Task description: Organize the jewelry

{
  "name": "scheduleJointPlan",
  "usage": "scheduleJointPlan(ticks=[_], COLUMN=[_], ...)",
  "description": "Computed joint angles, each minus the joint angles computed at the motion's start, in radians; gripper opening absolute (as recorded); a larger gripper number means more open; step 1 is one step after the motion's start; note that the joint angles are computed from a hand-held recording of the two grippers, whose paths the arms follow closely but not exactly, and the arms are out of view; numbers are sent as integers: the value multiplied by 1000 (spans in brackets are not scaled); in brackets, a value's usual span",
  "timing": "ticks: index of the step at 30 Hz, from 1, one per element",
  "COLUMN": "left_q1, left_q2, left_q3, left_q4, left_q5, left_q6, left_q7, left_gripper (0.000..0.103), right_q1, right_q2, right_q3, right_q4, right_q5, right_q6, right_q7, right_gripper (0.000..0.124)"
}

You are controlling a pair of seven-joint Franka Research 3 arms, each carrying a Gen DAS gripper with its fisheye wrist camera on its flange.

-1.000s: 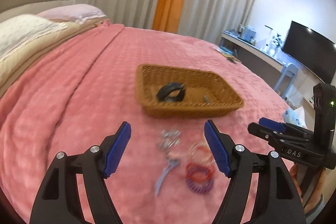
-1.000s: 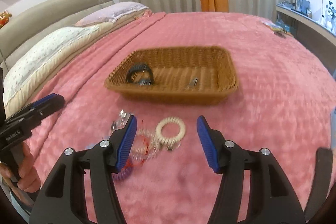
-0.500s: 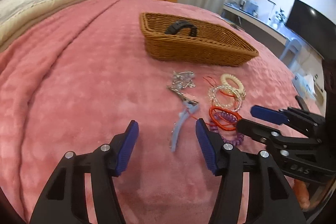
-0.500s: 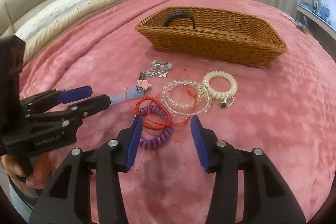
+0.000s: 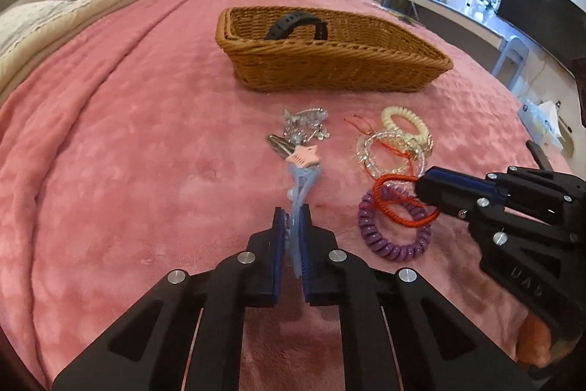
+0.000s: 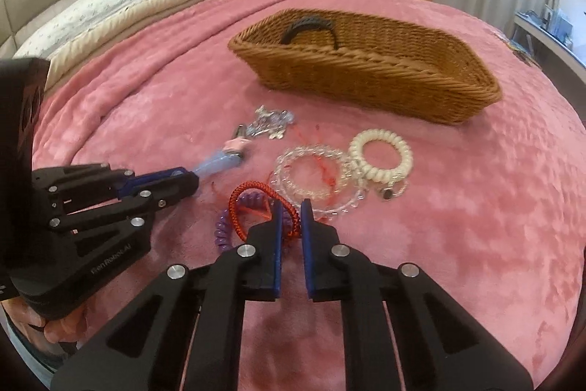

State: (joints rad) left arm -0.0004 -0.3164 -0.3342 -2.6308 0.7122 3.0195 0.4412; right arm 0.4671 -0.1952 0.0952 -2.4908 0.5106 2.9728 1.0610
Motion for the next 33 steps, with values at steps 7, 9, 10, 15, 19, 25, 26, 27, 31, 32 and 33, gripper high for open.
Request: scheduleJointPlan(ticks=[7, 9, 10, 15, 19, 25, 26, 27, 31, 32, 33], left_q1=[-5, -2, 0, -42, -82, -186, -206, -222, -286, -290, -317], left_q2=[-25, -37, -43, -44, -45, -51, -52, -54, -65, -68, -71], left_q3=[12, 2, -9, 4, 28, 116, 129, 137, 177, 178, 204], left_q4=[-32, -36, -35, -39, -49, -91, -92, -96, -112, -117, -126], left_q5=[-42, -57, -62, -86, -128, -258, -280, -300, -374, -386, -405], left_q6=[30, 12, -8, -28, -23, 42, 40, 46, 70, 82, 105], left_q7=[-13, -21, -32, -19, 12, 139, 165, 188, 286, 303, 332], left_gripper=[6, 6, 6, 6, 7, 23, 29, 31, 35, 35, 35], right_q1=[-88, -164, -205, -149, -75, -19, -13, -6, 13, -8, -20], right_q2=[-64, -84, -93, -110, -139, -180, -187, -196, -250, -262, -268], right_q3=[17, 56, 80, -12, -71, -104, -109, -116, -128, -100, -83], right_q4=[-61, -90, -104, -130, -152, -161, -162, -165, -191, -203, -212], right_q5=[-70, -155, -204, -187, -104, 19, 38, 59, 141, 121, 105], right_q6=[23, 31, 34, -16, -29, -112, -124, -136, -155, -135, -117], right_q7=[113, 217, 271, 278, 210, 86, 67, 46, -45, -36, -30], right_gripper=[8, 8, 8, 8, 8, 17, 27, 34, 56, 56, 56])
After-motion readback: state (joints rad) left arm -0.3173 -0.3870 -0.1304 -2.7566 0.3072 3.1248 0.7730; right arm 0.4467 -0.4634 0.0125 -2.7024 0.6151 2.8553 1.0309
